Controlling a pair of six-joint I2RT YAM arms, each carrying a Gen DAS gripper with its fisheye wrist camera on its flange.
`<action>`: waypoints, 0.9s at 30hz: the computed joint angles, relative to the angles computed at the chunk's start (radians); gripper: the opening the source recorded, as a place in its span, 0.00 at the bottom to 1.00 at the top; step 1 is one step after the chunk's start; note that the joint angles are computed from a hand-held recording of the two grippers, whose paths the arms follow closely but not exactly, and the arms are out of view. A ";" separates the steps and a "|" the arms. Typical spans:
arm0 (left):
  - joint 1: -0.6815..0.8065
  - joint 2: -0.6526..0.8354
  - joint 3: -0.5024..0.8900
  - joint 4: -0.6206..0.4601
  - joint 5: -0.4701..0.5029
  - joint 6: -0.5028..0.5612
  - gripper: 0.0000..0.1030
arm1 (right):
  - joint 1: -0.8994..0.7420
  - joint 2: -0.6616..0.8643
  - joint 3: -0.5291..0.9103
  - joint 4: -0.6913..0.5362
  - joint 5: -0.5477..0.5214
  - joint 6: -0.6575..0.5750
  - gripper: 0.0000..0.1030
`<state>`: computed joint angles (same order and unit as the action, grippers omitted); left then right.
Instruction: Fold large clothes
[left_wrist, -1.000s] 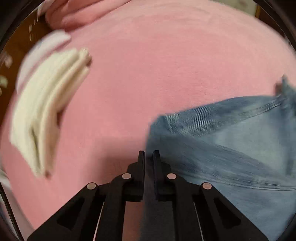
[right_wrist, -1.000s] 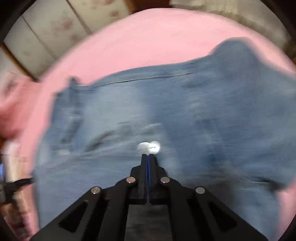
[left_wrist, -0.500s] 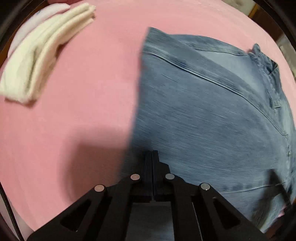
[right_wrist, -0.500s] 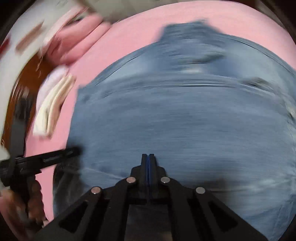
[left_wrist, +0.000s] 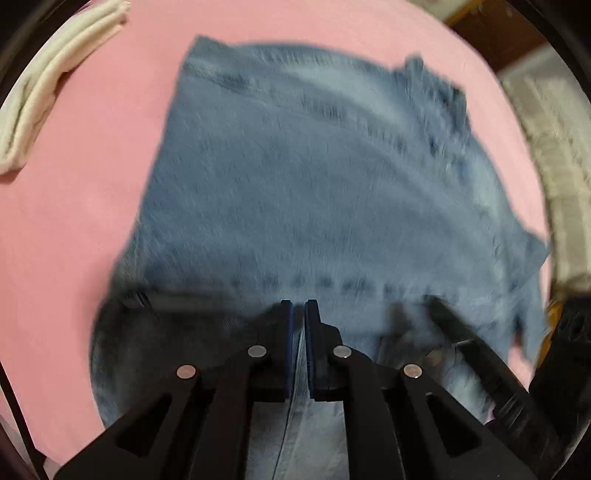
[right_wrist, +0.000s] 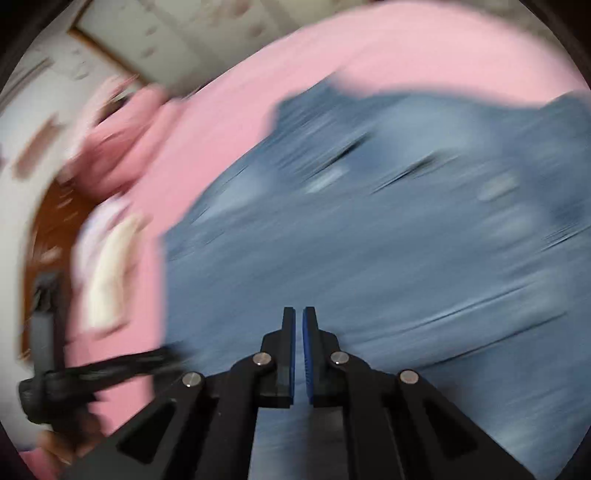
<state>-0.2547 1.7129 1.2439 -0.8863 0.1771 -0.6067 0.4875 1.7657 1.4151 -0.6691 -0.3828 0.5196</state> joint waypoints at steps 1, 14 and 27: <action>-0.030 0.039 0.031 -0.029 -0.032 -0.021 0.04 | 0.049 0.040 0.025 -0.013 0.008 -0.020 0.05; 0.180 -0.103 -0.219 -0.011 -0.100 0.024 0.01 | -0.340 -0.181 -0.263 -0.020 0.224 0.039 0.00; -0.178 -0.085 0.065 -0.338 -0.231 -0.202 0.22 | -0.048 -0.349 -0.146 -0.378 0.396 0.254 0.02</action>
